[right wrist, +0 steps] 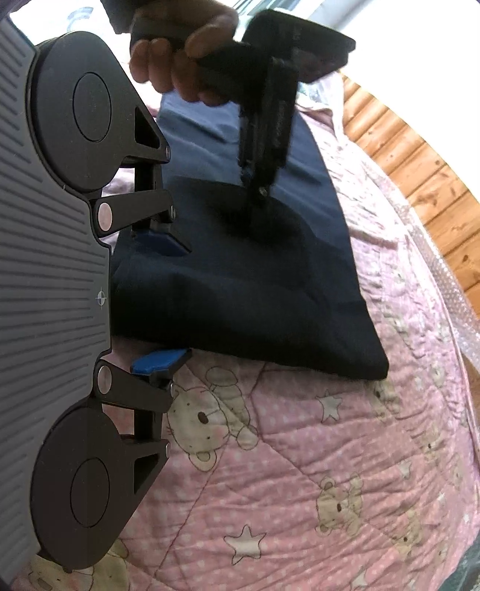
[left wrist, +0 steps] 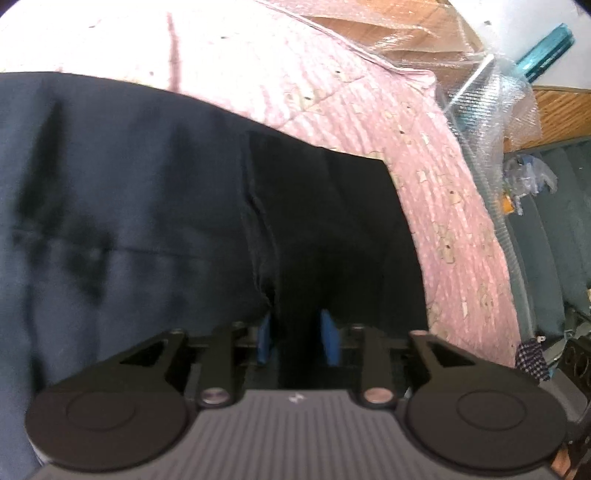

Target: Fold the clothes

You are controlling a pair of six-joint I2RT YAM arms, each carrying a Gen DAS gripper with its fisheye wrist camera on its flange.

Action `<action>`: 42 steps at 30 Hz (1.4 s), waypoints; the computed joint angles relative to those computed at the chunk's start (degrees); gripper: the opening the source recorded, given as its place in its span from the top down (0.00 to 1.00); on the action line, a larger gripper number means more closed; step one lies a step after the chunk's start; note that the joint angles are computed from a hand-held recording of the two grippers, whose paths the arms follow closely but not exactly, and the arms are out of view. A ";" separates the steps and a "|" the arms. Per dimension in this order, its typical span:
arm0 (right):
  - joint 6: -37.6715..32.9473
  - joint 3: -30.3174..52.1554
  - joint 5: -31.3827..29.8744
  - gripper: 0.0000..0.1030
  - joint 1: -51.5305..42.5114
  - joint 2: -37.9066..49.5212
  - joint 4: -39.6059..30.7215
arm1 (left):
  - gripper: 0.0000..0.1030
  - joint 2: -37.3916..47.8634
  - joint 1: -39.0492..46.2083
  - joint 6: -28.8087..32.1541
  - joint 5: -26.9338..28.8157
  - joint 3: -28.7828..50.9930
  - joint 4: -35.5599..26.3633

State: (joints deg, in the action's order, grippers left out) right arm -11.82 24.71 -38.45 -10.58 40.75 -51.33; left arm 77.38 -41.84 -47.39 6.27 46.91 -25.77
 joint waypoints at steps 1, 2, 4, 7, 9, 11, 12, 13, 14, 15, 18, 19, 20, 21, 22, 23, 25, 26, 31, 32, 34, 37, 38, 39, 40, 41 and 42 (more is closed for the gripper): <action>-0.14 -0.15 0.04 0.46 -0.16 -0.23 -0.08 | 0.40 -1.81 0.06 -0.33 -0.63 0.09 -2.07; -0.27 -0.30 0.08 0.48 -0.30 -0.47 -0.16 | 0.35 -3.32 -0.03 -0.47 -1.88 0.75 -4.40; 0.51 -0.25 1.99 0.68 1.57 -2.07 -0.28 | 0.34 -4.54 -0.70 0.23 -5.59 4.28 -10.12; 4.13 0.55 9.94 0.90 9.53 -7.50 -0.25 | 0.19 -0.45 -2.88 4.30 -8.55 13.69 -15.25; 7.16 1.63 18.35 0.92 19.16 -11.65 -0.17 | 0.12 7.05 -4.67 7.85 -5.88 21.90 -15.62; 10.73 3.16 28.54 0.93 31.55 -14.04 -0.25 | 0.12 15.70 -6.17 10.58 -2.01 29.71 -15.58; 12.78 3.88 33.11 0.93 37.42 -14.26 -0.19 | 0.12 19.74 -6.72 11.89 -0.61 33.31 -16.22; 15.01 4.61 37.77 0.94 43.54 -13.90 0.03 | 0.12 23.85 -7.22 13.27 0.81 37.29 -17.20; 16.94 5.30 41.85 0.94 48.85 -13.21 0.24 | 0.12 27.85 -7.64 15.27 2.10 41.20 -18.64; 18.64 5.72 44.81 0.94 52.79 -12.57 0.60 | 0.15 30.77 -7.91 17.04 2.68 43.89 -20.54; 24.00 6.20 50.79 0.94 60.65 -10.94 2.10 | 0.94 33.99 -7.54 20.53 3.01 46.28 -24.51; 26.13 6.07 52.52 0.92 62.17 -10.46 2.62 | 0.95 32.07 -6.68 20.92 3.23 43.71 -23.42; 28.00 5.86 53.27 0.86 62.90 -10.77 2.97 | 0.95 28.60 -5.25 20.07 4.19 39.79 -21.06; 29.52 5.49 52.63 0.75 62.49 -12.29 3.10 | 0.95 24.50 -3.46 18.60 5.54 35.56 -18.33; 31.03 5.14 52.00 0.58 62.05 -13.81 3.21 | 0.95 19.68 -1.33 17.11 7.29 31.02 -15.58; 32.64 4.89 51.16 0.50 61.56 -15.47 3.23 | 0.95 14.09 1.32 15.56 9.12 26.01 -13.37; 36.33 5.30 48.74 0.45 60.36 -19.45 2.64 | 0.95 3.07 8.04 12.97 13.31 17.60 -11.21; 37.86 5.67 47.81 0.45 60.18 -19.80 2.91 | 0.95 -2.28 12.33 12.92 15.22 13.88 -11.84; 46.05 6.39 43.99 0.41 61.82 -14.63 9.12 | 0.95 -16.45 40.88 25.40 27.95 0.09 -21.98; 47.06 5.99 43.47 0.41 62.91 -11.28 11.76 | 0.95 -16.52 43.11 27.45 28.99 -1.50 -22.16; 48.68 5.16 43.31 0.45 65.68 -4.84 16.99 | 0.95 -16.38 45.83 30.41 30.60 -4.04 -21.67; 53.69 5.84 47.92 0.58 74.57 5.60 22.14 | 0.95 -15.52 50.04 35.30 32.82 -7.55 -21.02; 54.27 6.65 49.54 0.62 76.80 9.26 23.06 | 0.95 -15.75 51.28 37.33 33.68 -7.86 -22.09; 54.03 7.68 50.56 0.63 78.01 12.59 23.52 | 0.95 -16.31 52.36 39.68 33.92 -7.81 -23.88; 53.96 8.85 51.42 0.64 79.22 15.98 23.42 | 0.95 -16.41 53.33 41.47 34.14 -8.14 -24.89; 54.19 9.92 52.16 0.66 80.31 18.44 22.48 | 0.94 -16.25 54.28 42.95 34.49 -8.64 -25.50; 54.52 10.66 53.03 0.69 81.12 19.35 21.37 | 0.94 -16.56 54.59 43.65 34.28 -9.48 -25.38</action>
State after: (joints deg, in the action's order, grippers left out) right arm 42.71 35.37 14.58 70.54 60.11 -29.96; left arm 60.81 12.75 -3.74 40.56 37.43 -51.15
